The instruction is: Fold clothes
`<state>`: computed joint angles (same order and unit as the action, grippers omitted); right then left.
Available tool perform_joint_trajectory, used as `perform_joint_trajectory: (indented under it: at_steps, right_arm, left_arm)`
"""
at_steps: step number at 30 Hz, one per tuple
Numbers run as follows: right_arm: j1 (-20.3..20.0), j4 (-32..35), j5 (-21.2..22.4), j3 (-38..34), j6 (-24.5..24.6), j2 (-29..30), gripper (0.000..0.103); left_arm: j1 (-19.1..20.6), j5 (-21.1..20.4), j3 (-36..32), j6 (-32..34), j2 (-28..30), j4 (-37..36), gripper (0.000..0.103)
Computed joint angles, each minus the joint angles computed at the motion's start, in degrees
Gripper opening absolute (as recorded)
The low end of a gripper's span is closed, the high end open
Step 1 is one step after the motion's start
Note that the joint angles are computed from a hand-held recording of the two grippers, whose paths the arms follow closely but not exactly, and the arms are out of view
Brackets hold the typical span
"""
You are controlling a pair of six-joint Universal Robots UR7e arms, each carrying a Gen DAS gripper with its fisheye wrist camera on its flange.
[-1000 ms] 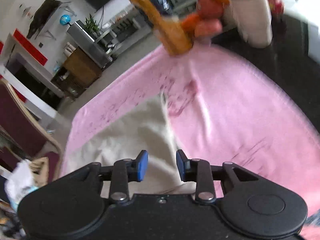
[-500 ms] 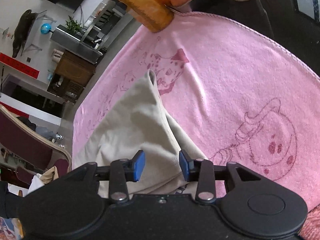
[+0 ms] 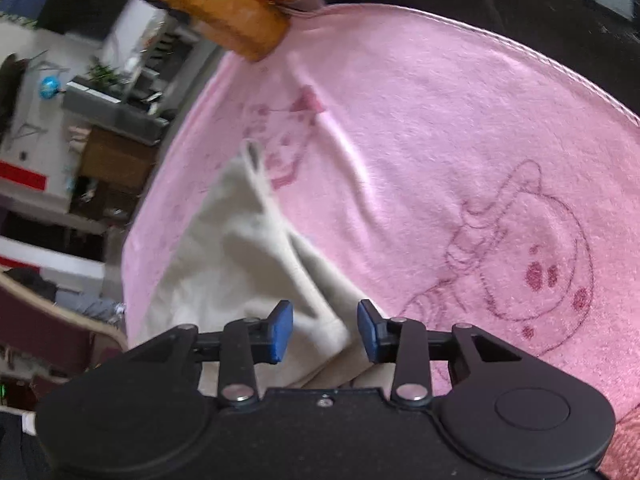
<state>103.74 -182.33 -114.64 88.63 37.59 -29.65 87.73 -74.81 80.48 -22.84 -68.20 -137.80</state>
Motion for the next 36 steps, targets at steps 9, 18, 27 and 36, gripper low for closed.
perform_joint_trajectory:
  at_steps: [9, 18, 27, 36]
  right_arm:
    - [-2.45, -6.93, 8.03, 2.71, 4.89, 0.07, 0.036]
    - [-1.35, -10.49, 9.54, 1.81, -0.72, 0.98, 0.005]
    - [-0.89, -14.27, 11.47, 6.62, 0.93, -3.56, 0.005]
    - [-0.34, 0.22, 4.33, 3.43, -0.73, -3.40, 0.034]
  left_arm:
    - [0.48, -0.71, 0.66, -0.58, 0.08, -1.83, 0.023]
    - [-1.69, 1.24, 5.14, 9.04, -1.60, -11.72, 0.008]
    - [-5.54, 7.11, 10.40, 22.53, -7.51, -11.67, 0.009]
    - [-6.86, 17.22, 11.63, 23.42, -6.63, -9.47, 0.029]
